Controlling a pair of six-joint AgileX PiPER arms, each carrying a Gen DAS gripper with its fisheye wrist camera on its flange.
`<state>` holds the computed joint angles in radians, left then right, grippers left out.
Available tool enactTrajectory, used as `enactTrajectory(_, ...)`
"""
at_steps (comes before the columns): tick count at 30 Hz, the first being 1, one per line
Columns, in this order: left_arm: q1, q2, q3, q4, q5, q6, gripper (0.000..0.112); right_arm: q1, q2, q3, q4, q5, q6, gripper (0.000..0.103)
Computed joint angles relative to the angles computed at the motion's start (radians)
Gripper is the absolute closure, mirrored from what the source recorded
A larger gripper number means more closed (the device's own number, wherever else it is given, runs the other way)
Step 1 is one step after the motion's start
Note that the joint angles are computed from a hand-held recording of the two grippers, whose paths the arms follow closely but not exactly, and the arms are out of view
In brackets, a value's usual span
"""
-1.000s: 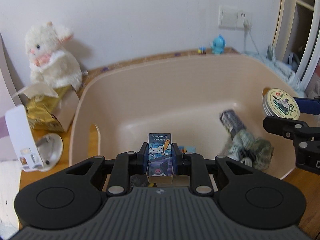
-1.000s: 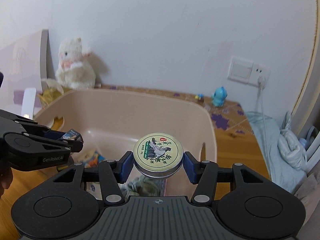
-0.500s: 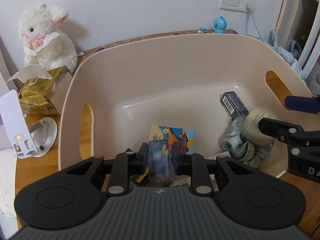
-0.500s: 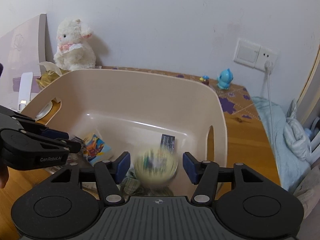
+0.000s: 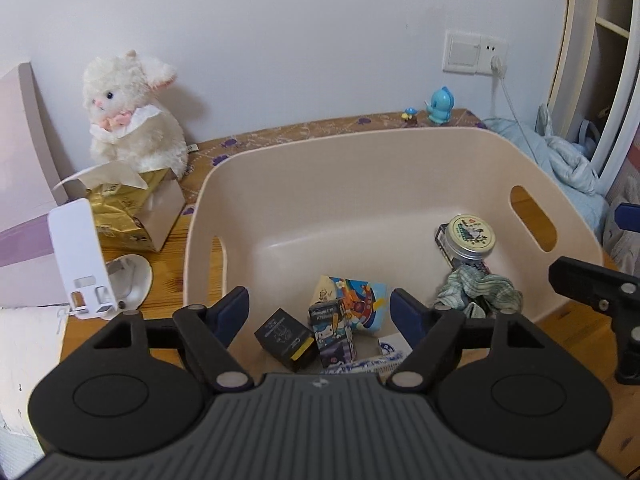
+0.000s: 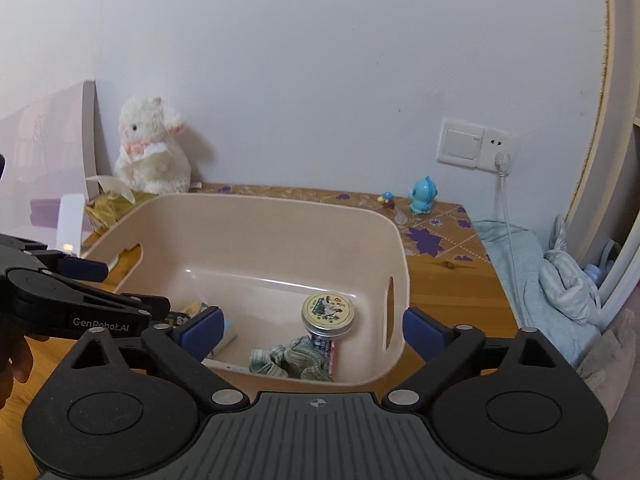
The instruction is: Organize objects
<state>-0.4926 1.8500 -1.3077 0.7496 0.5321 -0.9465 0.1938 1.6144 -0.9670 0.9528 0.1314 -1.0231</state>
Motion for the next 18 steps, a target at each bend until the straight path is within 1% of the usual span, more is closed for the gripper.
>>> enactTrajectory(3, -0.027, -0.048, 0.048, 0.068, 0.017, -0.079, 0.031, -0.003, -0.043, 0.031, -0.009, 0.009, 0.018, 0.000)
enactTrajectory(6, -0.048, -0.097, 0.098, 0.108, 0.027, -0.136, 0.029, 0.000, -0.090, 0.070, 0.004, 0.008, 0.005, 0.000)
enactTrajectory(8, -0.069, -0.130, 0.129, 0.139, 0.048, -0.182, 0.026, 0.008, -0.120, 0.096, -0.029, 0.003, 0.039, 0.000)
enactTrajectory(11, -0.095, -0.175, 0.179, 0.184, 0.067, -0.242, 0.025, 0.013, -0.164, 0.137, -0.038, 0.012, 0.045, 0.000)
enactTrajectory(15, -0.123, -0.229, 0.243, 0.208, 0.081, -0.289, 0.025, 0.029, -0.220, 0.200, -0.060, -0.003, 0.069, 0.000)
enactTrajectory(18, -0.143, -0.270, 0.295, 0.216, 0.084, -0.324, 0.025, 0.029, -0.265, 0.247, -0.061, 0.007, 0.082, 0.000)
